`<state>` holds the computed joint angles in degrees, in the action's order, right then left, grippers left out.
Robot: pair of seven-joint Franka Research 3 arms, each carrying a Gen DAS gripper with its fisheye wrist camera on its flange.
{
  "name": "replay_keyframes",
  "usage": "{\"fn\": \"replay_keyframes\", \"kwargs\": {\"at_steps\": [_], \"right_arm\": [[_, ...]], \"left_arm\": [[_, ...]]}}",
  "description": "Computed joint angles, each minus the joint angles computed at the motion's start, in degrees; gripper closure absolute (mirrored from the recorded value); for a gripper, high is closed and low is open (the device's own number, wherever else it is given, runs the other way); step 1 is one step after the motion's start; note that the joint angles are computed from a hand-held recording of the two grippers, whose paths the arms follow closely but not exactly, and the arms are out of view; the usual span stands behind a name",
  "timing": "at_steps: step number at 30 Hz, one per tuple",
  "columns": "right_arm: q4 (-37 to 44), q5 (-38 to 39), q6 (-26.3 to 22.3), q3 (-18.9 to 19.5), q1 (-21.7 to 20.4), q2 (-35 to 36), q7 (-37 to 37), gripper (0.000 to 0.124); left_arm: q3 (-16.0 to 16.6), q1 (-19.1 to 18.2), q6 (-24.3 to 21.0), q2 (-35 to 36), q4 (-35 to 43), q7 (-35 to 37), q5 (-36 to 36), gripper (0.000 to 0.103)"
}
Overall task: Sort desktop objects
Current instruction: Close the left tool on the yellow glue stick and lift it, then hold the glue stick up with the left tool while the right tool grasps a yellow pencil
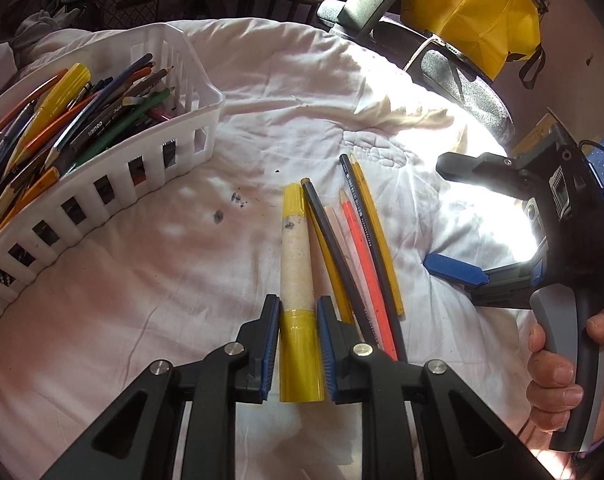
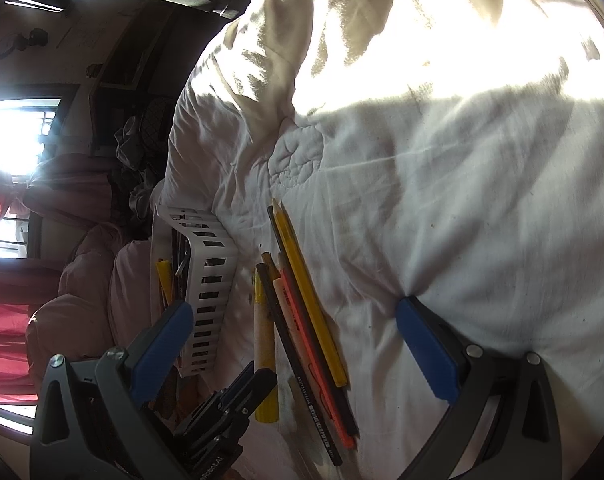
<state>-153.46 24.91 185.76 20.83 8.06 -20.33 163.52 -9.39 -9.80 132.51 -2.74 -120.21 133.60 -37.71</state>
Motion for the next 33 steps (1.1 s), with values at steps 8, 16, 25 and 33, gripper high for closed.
{"fn": "replay_keyframes", "kwargs": {"at_steps": [8,16,25,33], "right_arm": [[-0.08,0.29,0.61,-0.19,0.29,0.13,0.31,0.021],[-0.28,1.97,1.68,-0.51,1.09,0.30,-0.57,0.021],[-0.53,3.44,3.29,1.19,0.06,-0.28,-0.11,0.021],[2.93,-1.25,-3.16,8.53,-8.83,-1.77,-2.93,0.046]], "left_arm": [[0.57,-0.13,2.16,-1.29,-0.92,0.84,-2.10,0.084],[1.39,0.29,1.75,-2.43,-1.11,1.17,-4.53,0.084],[1.40,-0.52,4.56,-4.43,-2.97,1.34,-2.01,0.084],[1.61,-1.23,7.22,-5.70,-4.37,-3.65,5.88,0.084]]}}
